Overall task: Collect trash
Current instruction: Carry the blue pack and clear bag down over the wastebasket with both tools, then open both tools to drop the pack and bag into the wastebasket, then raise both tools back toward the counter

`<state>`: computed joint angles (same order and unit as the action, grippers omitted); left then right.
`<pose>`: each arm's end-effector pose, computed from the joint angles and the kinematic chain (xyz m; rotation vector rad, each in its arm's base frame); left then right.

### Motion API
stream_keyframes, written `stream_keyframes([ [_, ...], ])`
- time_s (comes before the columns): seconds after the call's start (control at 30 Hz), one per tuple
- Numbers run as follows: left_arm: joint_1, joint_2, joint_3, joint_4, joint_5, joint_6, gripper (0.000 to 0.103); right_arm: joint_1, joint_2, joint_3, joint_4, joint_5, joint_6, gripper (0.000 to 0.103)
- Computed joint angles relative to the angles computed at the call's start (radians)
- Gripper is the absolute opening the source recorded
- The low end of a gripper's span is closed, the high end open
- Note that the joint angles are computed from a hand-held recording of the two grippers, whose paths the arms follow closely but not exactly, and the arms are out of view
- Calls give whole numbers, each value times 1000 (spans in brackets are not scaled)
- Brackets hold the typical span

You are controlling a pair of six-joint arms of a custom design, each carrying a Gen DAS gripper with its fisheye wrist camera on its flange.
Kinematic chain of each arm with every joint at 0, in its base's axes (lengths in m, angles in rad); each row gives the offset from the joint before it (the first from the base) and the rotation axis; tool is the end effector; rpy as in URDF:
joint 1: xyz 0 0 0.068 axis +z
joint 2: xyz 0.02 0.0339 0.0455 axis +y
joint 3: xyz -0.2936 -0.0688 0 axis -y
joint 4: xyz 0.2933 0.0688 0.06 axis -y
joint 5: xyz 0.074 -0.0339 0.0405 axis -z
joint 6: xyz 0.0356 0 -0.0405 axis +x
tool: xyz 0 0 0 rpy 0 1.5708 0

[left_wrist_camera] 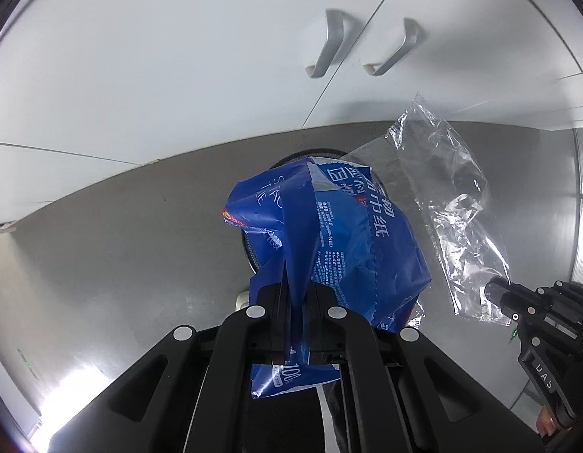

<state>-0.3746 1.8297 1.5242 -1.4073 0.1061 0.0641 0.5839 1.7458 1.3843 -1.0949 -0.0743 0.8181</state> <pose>0.3499 -0.1416 0.2580 -0.6380 -2.9135 0.1237 0.3149 0.2112 0.2462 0.3551 3.0751 0.2022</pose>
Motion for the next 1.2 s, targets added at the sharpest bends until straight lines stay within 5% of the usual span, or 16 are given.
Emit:
stream_keyframes([
  [0.3, -26, 118, -136, 186, -9, -14, 2, -7, 114, -113, 157, 0, -51, 2],
  [0.63, -65, 191, -137, 254, -7, -36, 3, -18, 189, -164, 287, -23, -37, 2],
  [0.7, -67, 197, -135, 253, 7, -48, 11, -21, 195, -167, 300, -35, -35, 3],
  [0.77, -67, 193, -148, 269, -2, -57, 49, -25, 200, -174, 304, -51, -29, 6],
  [0.87, -81, 176, -165, 293, -32, -71, 52, -37, 203, -187, 324, -57, -21, 33],
  [1.2, -87, 117, -129, 224, -34, -87, 52, -36, 124, -174, 264, -36, -25, 36],
])
